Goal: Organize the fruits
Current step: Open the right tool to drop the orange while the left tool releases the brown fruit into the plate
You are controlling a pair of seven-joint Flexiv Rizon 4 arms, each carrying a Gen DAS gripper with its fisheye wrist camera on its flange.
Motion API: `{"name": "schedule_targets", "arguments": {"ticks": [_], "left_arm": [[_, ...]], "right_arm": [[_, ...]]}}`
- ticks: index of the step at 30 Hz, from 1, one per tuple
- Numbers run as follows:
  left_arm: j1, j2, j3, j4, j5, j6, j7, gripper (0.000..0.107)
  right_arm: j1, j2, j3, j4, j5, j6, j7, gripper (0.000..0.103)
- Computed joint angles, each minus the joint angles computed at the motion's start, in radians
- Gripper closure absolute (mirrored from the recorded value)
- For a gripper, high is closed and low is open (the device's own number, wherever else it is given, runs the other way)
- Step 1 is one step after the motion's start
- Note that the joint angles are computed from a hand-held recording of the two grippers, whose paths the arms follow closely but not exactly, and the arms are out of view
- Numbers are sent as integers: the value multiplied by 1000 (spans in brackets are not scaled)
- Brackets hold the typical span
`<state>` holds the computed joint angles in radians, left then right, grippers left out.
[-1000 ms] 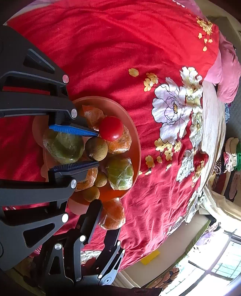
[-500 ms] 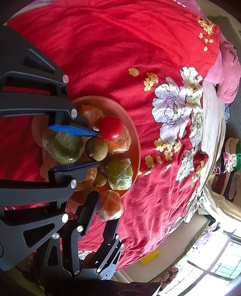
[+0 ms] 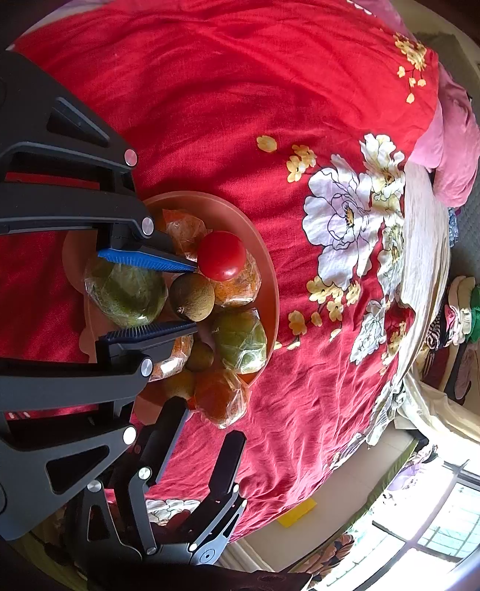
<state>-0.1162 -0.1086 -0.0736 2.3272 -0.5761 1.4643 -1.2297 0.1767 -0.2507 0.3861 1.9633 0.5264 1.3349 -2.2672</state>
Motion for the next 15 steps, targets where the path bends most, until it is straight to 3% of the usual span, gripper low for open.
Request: {"name": "schedule_targets", "arguments": {"ticks": [5, 15], "left_arm": [[0, -2, 2, -3, 6, -1, -7, 87], [0, 0, -2, -2, -5, 0, -2, 82]], "right_arm": [[-2, 12, -4, 9, 13, 12, 11, 25], [2, 31, -16, 29, 12, 39, 29, 15]]}}
